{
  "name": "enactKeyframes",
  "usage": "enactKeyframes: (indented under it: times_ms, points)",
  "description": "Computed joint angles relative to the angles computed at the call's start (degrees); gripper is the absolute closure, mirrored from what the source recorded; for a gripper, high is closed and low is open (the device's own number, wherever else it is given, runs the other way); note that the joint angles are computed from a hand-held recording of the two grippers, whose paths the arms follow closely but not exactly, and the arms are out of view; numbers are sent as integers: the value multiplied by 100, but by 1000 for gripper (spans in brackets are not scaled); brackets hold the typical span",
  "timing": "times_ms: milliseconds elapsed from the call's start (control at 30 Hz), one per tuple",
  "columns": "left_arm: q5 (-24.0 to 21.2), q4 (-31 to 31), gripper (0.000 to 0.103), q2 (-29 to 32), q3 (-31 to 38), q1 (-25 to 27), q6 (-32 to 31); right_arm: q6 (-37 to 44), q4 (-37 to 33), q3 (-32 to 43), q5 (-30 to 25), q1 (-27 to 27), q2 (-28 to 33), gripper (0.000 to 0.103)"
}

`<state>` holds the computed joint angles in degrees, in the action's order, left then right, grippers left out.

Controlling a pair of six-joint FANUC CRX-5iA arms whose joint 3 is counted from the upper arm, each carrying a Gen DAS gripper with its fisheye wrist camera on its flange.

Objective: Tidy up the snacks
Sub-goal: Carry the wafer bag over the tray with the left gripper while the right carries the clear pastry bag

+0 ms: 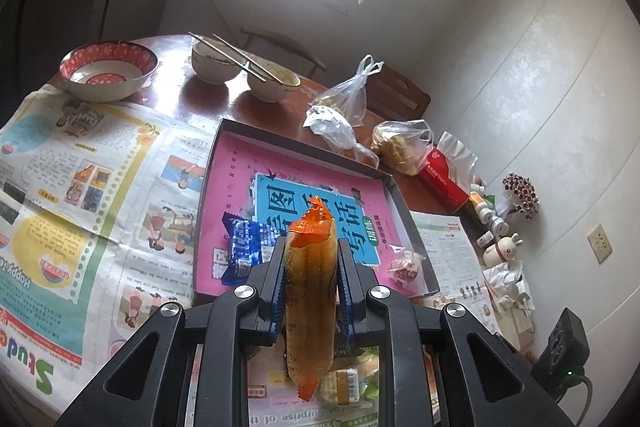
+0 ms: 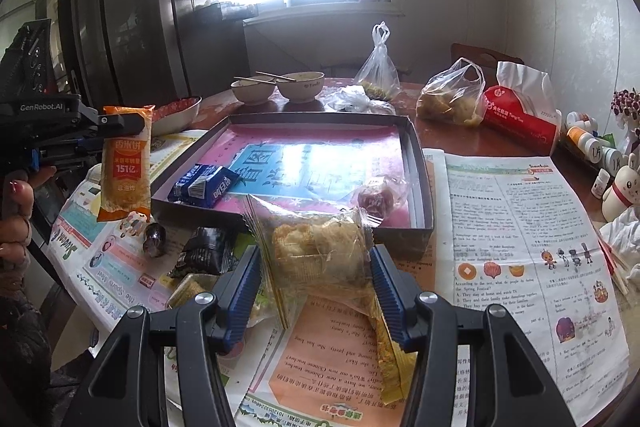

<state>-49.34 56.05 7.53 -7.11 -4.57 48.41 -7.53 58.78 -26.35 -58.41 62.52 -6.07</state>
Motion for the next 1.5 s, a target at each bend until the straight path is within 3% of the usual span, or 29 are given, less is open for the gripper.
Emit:
enactKeyframes:
  times_ms: [1500]
  points:
    - [248,-615,81,1044,1221,-548,735,298,49,473,725,-782,369,48]
